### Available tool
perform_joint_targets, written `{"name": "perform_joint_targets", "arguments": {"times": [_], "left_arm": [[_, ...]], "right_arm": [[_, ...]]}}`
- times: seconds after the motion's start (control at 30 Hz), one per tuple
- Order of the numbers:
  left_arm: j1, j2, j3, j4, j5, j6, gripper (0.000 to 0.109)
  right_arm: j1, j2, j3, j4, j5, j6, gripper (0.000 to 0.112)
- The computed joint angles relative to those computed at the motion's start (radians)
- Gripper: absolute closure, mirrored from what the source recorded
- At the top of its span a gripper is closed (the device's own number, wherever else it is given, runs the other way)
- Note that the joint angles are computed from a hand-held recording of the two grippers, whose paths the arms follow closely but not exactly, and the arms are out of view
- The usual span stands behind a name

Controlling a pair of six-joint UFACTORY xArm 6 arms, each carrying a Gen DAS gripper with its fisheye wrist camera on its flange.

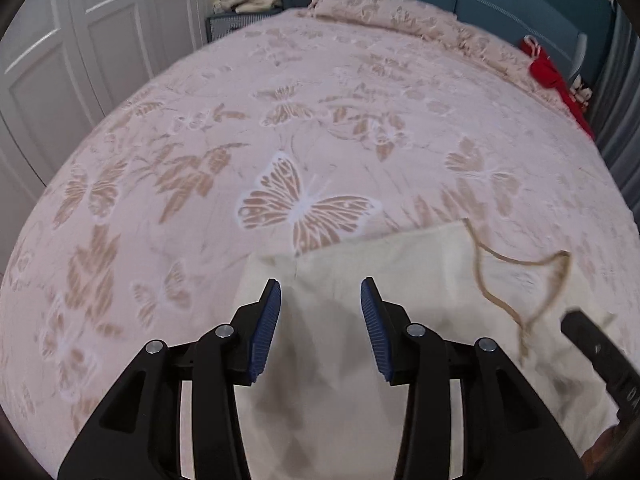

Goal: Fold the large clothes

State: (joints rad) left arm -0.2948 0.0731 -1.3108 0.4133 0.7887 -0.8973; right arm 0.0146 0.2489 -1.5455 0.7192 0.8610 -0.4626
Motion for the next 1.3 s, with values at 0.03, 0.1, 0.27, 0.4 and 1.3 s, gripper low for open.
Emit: {"name": "perform_joint_targets", "arguments": {"times": [0.03, 0.1, 0.27, 0.4, 1.3], "left_arm": [[0.009, 0.029, -0.017, -0.005, 0.003, 0.001, 0.068], [0.023, 0.067, -0.031, -0.017, -0.006, 0.009, 0.069], [0.032, 0.104, -0.014, 0.035, -0.043, -0.010, 0.068], [0.034, 0.106, 0.012, 0.084, -0.083, -0.052, 0.067], [-0.017, 0.138, -0.007, 0.318, -0.006, -0.191, 0.059]], "right_arm": [[0.013, 0.050, -0.058, -0.007, 0.015, 0.019, 0.088], [0.041, 0.145, -0.162, -0.032, 0.030, 0.057, 0.088], [0.065, 0.307, -0.318, -0.032, 0.075, 0.127, 0.088], [0.076, 0.339, -0.317, -0.011, 0.053, 0.103, 0.107], [0.024, 0.050, 0.072, -0.181, -0.300, 0.193, 0.105]]}}
